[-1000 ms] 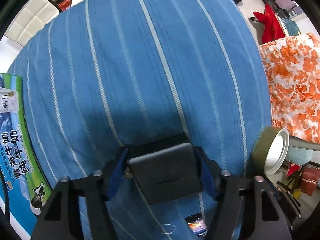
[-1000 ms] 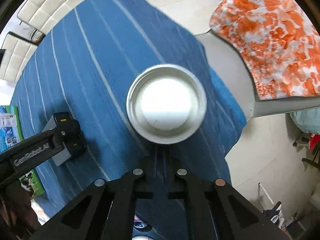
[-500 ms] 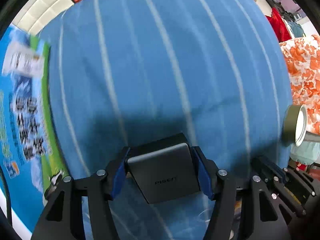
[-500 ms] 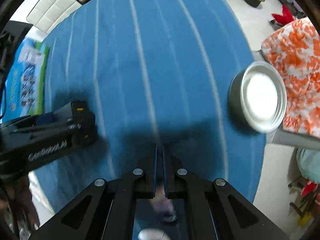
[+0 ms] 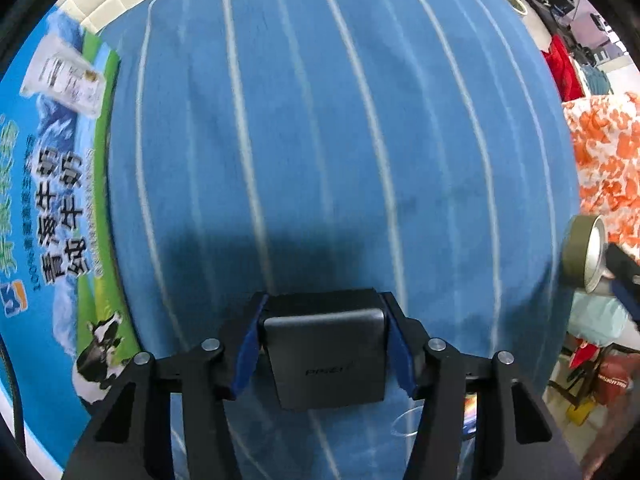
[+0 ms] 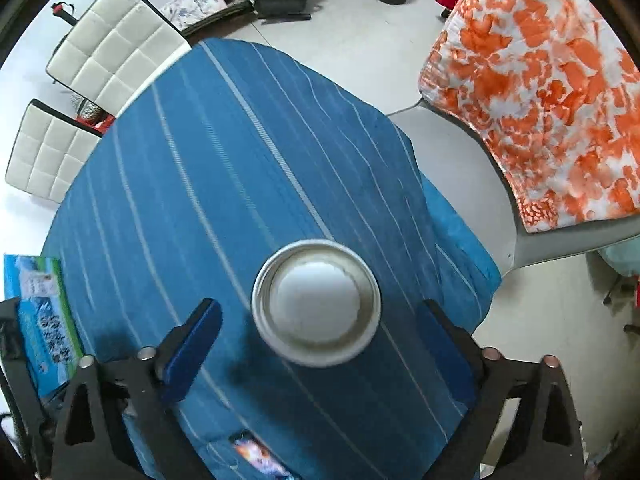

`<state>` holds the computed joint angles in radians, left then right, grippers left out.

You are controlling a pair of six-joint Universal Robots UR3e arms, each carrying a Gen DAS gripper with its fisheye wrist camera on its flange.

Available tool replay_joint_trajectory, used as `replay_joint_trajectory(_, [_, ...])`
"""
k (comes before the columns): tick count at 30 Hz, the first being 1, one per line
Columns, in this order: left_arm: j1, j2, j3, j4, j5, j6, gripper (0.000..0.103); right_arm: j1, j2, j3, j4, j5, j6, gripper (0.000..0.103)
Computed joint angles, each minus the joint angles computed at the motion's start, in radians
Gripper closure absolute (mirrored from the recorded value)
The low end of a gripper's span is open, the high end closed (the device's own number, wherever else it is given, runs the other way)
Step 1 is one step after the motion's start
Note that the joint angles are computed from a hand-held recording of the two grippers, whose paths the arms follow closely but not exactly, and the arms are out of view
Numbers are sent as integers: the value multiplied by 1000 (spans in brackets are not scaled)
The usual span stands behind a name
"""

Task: Organize rigid objects
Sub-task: 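Carry the grey charger and silver lid toward the blue box with both tools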

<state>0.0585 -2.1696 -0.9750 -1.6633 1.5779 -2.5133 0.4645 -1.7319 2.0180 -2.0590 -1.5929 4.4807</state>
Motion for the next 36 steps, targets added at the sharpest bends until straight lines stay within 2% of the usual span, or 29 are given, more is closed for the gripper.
replay_joint_trajectory(1, [-7, -1, -4, 12, 2, -2, 51, -8, 11, 0, -3, 5, -11, 11])
replay_joint_trajectory(3, [-14, 2, -19, 35, 10, -1, 52, -33, 39, -9, 6, 30, -48, 28])
replay_joint_trajectory(5, [-13, 9, -39, 52, 11, 1, 52, -26, 76, -25, 12, 40, -43, 36])
replay_joint_trajectory(11, [-34, -31, -12, 51, -5, -22, 51, 39, 159, -150, 84, -1, -64, 36])
replay_joint_trajectory(13, [-27, -36, -6, 48, -11, -12, 51, 74, 206, -195, 59, 17, -61, 36])
replay_joint_trajectory(19, [1, 35, -140, 151, 7, 68, 51, 160, 346, -348, 83, 20, -30, 36])
replay_joint_trajectory(29, [120, 54, -128, 60, -50, 79, 52, 184, 351, -351, 38, 22, 17, 36])
replay_joint_trajectory(32, [124, 41, -116, 42, -28, 123, 52, 185, 358, -348, 14, 33, 12, 36])
replay_joint_trajectory(35, [133, 39, -120, 35, -31, 131, 46, 194, 369, -369, 19, 32, 16, 36])
replay_joint_trajectory(36, [137, 20, -84, -4, -30, 131, 38, 198, 370, -378, 24, 28, 22, 36])
